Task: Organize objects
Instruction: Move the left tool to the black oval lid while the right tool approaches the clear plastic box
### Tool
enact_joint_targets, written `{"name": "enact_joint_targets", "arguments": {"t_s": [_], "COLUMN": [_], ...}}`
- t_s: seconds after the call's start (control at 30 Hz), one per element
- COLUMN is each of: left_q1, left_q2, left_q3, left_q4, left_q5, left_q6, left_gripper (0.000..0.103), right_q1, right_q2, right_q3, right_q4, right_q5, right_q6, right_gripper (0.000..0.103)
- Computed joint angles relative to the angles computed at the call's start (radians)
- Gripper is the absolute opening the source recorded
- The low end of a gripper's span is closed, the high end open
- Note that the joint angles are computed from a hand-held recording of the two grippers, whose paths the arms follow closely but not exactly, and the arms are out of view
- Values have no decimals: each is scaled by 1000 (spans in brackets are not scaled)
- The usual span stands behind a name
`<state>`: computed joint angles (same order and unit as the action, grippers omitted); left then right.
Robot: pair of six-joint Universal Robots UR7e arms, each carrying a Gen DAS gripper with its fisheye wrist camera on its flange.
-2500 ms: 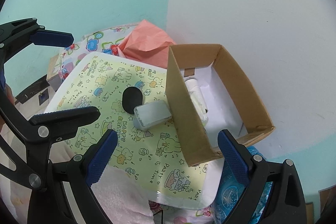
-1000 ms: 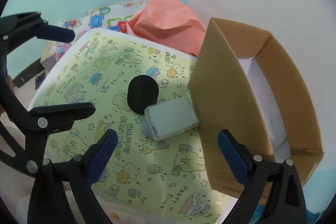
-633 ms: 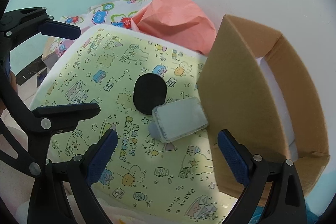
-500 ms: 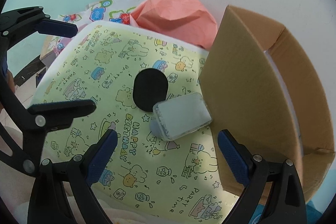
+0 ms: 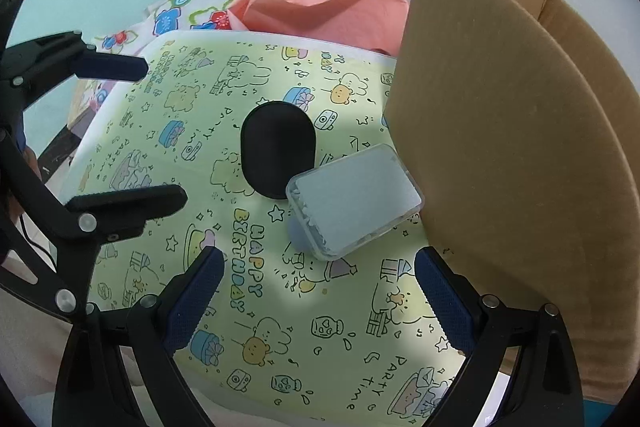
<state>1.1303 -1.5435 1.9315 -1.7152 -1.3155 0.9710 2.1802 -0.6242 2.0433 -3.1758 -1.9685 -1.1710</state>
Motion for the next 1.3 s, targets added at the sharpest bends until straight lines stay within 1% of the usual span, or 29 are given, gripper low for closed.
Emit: {"name": "enact_joint_targets", "arguments": {"t_s": [0.2,0.23,0.27,0.3,0.6,0.7,0.8,0.87,0.9,0.93,0.97,1.0,1.03,1.1,1.13,1.17,1.23,1.3], "left_q1": [8,9,10,10,0,-4,-5,-7,-8,-8,-7,-6,-5,-3,-2,-1,-1,-1], "left_q2": [27,31,34,37,63,74,87,88,91,93,96,100,104,108,107,100,87,78], "left_q3": [5,6,7,9,42,50,53,57,60,61,61,58,54,50,48,48,49,46], "left_q4": [-17,-20,-24,-28,-65,-75,-83,-86,-88,-89,-87,-79,-66,-48,-41,-36,-31,-28], "left_q5": [1,-1,-3,-4,1,-4,-11,-8,-9,-11,-18,-24,-30,-41,-47,-57,-65,-62], "left_q6": [1,1,2,2,3,-10,-26,-30,-34,-37,-44,-50,-57,-66,-64,-58,-47,-44], "left_gripper": [103,103,103,103,94,88,79,71,68,62,53,47,37,29,22,18,13,13], "right_q1": [0,14,20,32,24,19,15,11,9,6,3,1,-2,-5,-5,-6,-5,-5], "right_q2": [33,36,48,51,92,95,92,93,93,92,90,87,84,81,80,79,81,81], "right_q3": [-26,-36,-36,-45,-66,-68,-70,-73,-76,-79,-82,-84,-85,-87,-88,-88,-89,-89], "right_q4": [-8,15,-2,23,-21,-19,-14,-13,-9,1,9,20,27,35,37,38,37,38], "right_q5": [-29,-53,-120,-145,-173,-172,-166,-165,-164,-161,-160,-158,-152,-148,-148,-148,-148,-148], "right_q6": [30,73,157,200,189,194,201,209,215,226,240,258,267,280,283,285,289,293], "right_gripper": [97,97,97,97,95,95,95,95,95,95,95,95,95,95,95,95,95,95]}}
